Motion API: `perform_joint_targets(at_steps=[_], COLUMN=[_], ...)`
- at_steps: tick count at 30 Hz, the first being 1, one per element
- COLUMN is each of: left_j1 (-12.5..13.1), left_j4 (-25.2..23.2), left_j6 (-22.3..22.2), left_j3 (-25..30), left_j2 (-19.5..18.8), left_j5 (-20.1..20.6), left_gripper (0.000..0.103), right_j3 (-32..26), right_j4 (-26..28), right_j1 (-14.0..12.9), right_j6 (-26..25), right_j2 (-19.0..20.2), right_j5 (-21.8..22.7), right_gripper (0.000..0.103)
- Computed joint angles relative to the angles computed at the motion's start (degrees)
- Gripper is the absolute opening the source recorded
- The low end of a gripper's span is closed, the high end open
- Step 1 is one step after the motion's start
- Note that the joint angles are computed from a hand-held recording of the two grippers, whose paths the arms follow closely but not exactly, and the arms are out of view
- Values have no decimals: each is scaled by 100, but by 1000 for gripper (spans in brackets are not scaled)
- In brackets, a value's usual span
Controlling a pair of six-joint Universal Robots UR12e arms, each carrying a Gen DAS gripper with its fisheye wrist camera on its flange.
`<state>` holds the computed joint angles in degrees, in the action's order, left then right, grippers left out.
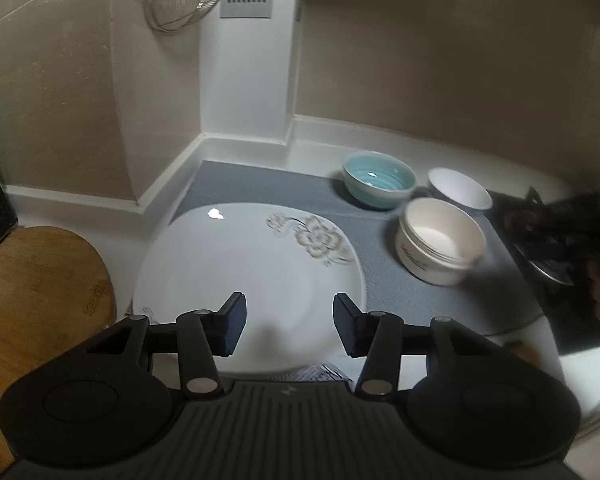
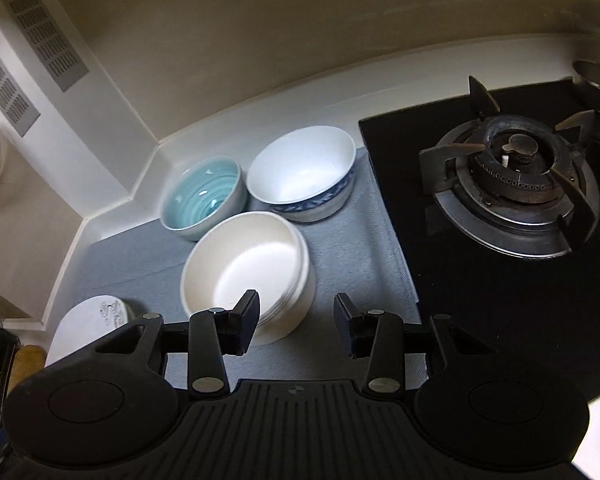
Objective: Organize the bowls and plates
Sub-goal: 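Open the left gripper and lift it off the plate rim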
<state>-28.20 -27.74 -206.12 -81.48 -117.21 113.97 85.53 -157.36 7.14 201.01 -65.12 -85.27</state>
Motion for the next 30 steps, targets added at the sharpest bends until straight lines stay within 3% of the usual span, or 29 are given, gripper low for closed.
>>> perform_joint_targets(at_steps=[7,15,23,24,26,30], left_j1=[-131,-272,-384,-393,-414,-440], left_j4=[-1116,-1456,-1687,-1714,-1750,-1798], left_j6=[-384,-682,-951,-991,-1043,-1102], left_j3=[386,490,598,607,629,692], left_j2=[-33,-48,-95,-99,-110,-150], left_j5=[230,497,749,757,792,815], left_gripper=[54,54,54,54,54,54], right_j3=[-328,-763,-913,-915,-907,-874], right_j4=[204,804,1043,1060,1057,1076], right_j1=[-75,-72,-112,-125,-137,-146], right_j6=[-172,-462,-503,-494,-517,-586], right_j2=[279,533,636,641,643,622], right_j5=[435,558,721,766,815,846], right_gripper=[44,44,43,42,28,22])
